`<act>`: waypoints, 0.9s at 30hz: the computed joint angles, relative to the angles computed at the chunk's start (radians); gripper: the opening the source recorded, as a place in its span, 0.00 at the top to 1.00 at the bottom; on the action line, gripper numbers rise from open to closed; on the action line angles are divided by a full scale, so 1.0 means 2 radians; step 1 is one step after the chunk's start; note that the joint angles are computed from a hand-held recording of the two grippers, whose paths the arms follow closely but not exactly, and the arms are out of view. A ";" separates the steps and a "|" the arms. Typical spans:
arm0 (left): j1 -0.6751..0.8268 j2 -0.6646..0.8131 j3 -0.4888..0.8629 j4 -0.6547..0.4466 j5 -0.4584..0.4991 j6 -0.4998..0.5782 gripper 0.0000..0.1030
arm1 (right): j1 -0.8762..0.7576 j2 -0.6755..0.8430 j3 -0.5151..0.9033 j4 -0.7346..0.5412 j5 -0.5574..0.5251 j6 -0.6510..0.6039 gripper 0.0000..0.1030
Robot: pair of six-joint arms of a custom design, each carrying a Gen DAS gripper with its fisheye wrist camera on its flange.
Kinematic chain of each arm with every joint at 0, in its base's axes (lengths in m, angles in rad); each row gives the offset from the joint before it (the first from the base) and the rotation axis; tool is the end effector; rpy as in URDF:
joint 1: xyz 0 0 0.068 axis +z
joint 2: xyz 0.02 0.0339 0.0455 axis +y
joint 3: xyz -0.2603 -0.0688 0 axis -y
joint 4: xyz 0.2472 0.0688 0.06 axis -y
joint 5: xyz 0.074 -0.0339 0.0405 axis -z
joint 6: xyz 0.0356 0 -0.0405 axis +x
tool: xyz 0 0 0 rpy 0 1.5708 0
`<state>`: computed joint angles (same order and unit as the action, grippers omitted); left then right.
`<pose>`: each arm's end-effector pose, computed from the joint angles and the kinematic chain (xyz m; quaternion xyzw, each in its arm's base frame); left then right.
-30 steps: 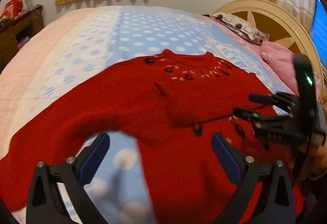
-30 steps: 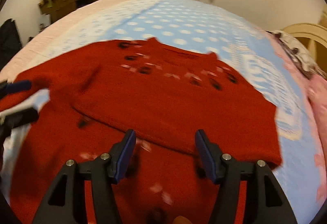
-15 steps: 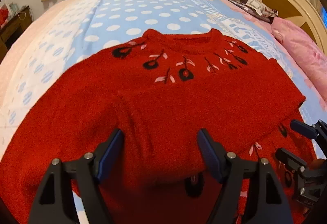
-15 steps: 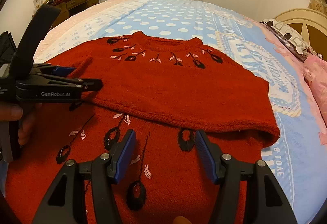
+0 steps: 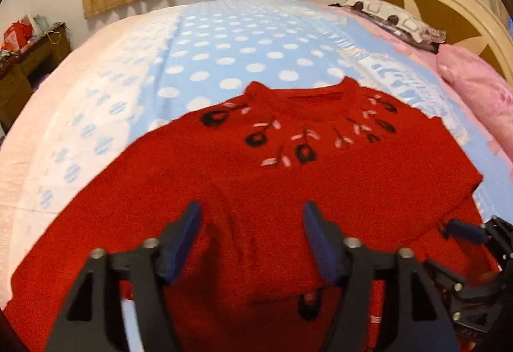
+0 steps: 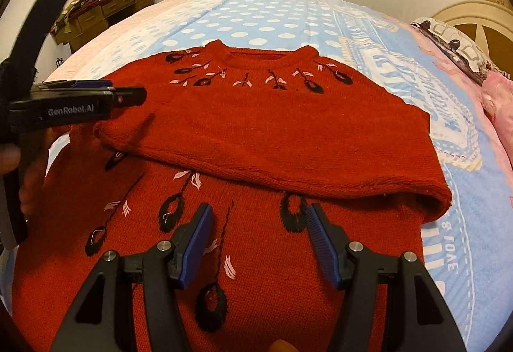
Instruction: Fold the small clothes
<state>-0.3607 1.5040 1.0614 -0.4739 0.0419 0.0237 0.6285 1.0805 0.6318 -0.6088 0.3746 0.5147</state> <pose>0.2974 -0.1138 0.2346 0.1875 0.9280 -0.0734 0.3134 0.1685 0.1063 0.1966 -0.0069 0.9515 -0.0166 0.3072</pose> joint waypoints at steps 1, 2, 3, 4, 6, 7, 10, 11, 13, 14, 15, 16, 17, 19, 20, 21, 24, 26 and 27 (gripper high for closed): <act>0.001 0.006 0.002 -0.002 -0.001 0.003 0.25 | 0.002 0.000 0.000 0.000 0.002 0.000 0.40; 0.001 0.013 0.003 -0.005 0.000 0.005 0.25 | 0.003 -0.001 -0.001 0.000 0.003 0.001 0.40; 0.002 0.022 0.005 -0.009 0.000 0.005 0.25 | 0.005 -0.001 -0.001 0.000 0.005 0.001 0.40; 0.002 0.031 0.007 -0.013 0.006 0.005 0.25 | 0.006 0.000 -0.001 0.001 0.006 0.001 0.40; 0.000 0.034 -0.002 0.001 0.008 -0.003 0.24 | 0.006 0.001 -0.001 0.001 0.005 0.001 0.40; -0.001 0.033 -0.004 0.005 0.007 -0.005 0.24 | 0.005 0.002 -0.002 0.002 0.004 0.001 0.40; -0.004 0.034 0.000 0.001 0.011 -0.009 0.29 | 0.004 0.002 -0.002 0.003 0.002 0.001 0.40; -0.006 0.032 -0.001 0.001 0.011 -0.009 0.35 | 0.005 0.002 -0.003 0.003 0.003 0.001 0.40; -0.011 0.028 -0.002 0.002 0.007 -0.004 0.46 | 0.006 0.003 -0.002 0.003 0.004 0.001 0.40; -0.013 0.025 -0.004 0.003 0.003 -0.003 0.58 | 0.006 0.003 -0.003 0.003 0.005 0.002 0.40; -0.015 0.022 -0.005 0.004 0.001 0.000 0.65 | 0.007 0.003 -0.003 0.003 0.006 0.002 0.39; -0.016 0.022 -0.004 0.003 0.003 0.001 0.74 | 0.008 0.003 -0.003 0.003 0.007 0.003 0.39; -0.018 0.022 -0.002 0.002 -0.002 0.001 0.80 | 0.008 0.003 -0.003 0.003 0.007 0.003 0.39; -0.016 0.022 0.001 -0.001 -0.006 0.001 0.90 | 0.007 0.002 -0.004 0.005 0.006 0.002 0.39; -0.012 0.020 0.003 -0.003 0.000 -0.001 0.90 | 0.006 0.002 -0.005 0.006 0.005 0.002 0.39; -0.007 0.019 0.005 -0.006 0.008 -0.003 0.91 | 0.005 0.000 -0.006 0.006 0.004 0.002 0.39; 0.005 0.009 0.007 -0.013 0.025 -0.004 0.91 | 0.005 -0.002 -0.008 0.008 0.003 0.002 0.39; 0.007 0.001 0.006 -0.014 0.026 -0.002 0.91 | 0.007 -0.001 -0.008 0.008 0.006 0.003 0.39; 0.008 -0.003 0.005 -0.014 0.027 -0.001 0.91 | 0.009 0.000 -0.007 0.008 0.008 0.004 0.39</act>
<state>-0.3455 1.4979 1.0717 -0.5026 0.0954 0.0211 0.6460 1.0806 0.6168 -0.5934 0.3906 0.5226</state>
